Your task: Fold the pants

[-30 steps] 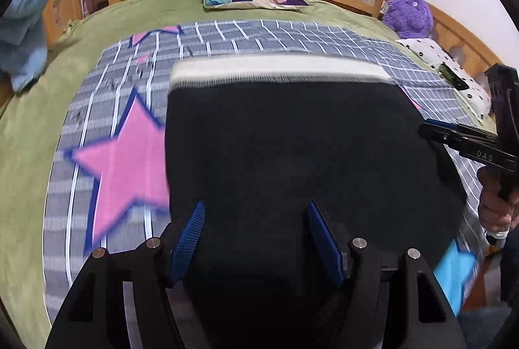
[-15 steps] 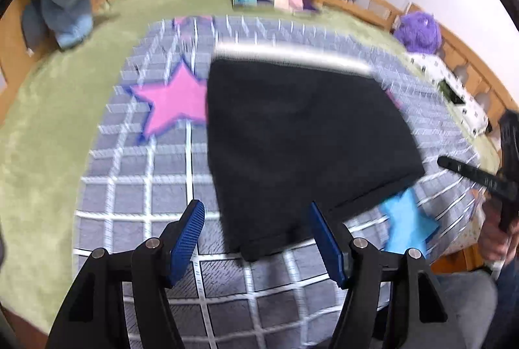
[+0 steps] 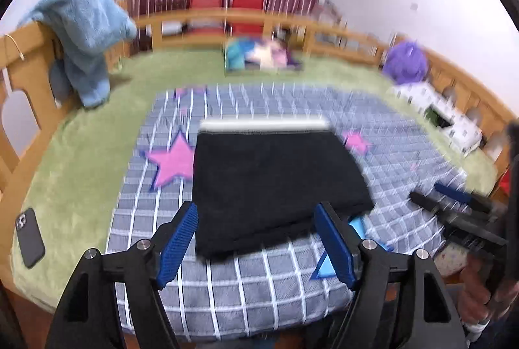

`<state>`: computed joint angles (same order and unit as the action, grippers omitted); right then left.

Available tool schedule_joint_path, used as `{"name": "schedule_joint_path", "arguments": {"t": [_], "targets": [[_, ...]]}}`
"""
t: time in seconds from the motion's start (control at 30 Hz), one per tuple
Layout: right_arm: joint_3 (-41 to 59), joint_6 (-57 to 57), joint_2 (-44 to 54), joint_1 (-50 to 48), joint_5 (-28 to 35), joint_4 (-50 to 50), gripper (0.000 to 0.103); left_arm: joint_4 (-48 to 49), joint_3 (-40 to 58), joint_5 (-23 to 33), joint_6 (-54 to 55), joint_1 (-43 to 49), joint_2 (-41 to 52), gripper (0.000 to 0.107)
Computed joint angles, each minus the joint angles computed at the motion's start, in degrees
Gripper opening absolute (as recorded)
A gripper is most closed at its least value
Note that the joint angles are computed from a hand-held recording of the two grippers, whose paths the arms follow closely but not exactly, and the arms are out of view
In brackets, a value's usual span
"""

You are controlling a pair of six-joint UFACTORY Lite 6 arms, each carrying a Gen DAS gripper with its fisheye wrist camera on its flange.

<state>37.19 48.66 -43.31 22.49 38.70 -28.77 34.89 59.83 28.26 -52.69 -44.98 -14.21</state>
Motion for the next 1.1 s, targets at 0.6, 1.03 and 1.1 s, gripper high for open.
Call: {"name": "schedule_joint_path", "arguments": {"t": [0.6,1.03,1.1], "targets": [[0.3,10.3,-4.1,10.3,8.3,-8.2,0.083,2.3,-2.6,4.9,-6.5,-5.5,-3.7,0.076],[0.8,7.7,-2.3,8.5,8.1,-6.4,0.083,-3.4,-1.1,5.7,-2.6,-0.8,-0.3,0.076],[1.0,8.6,-2.1,9.3,8.6,-7.2,0.083,-2.8,-0.9,6.5,-3.3,-1.5,0.1,0.076]]}}
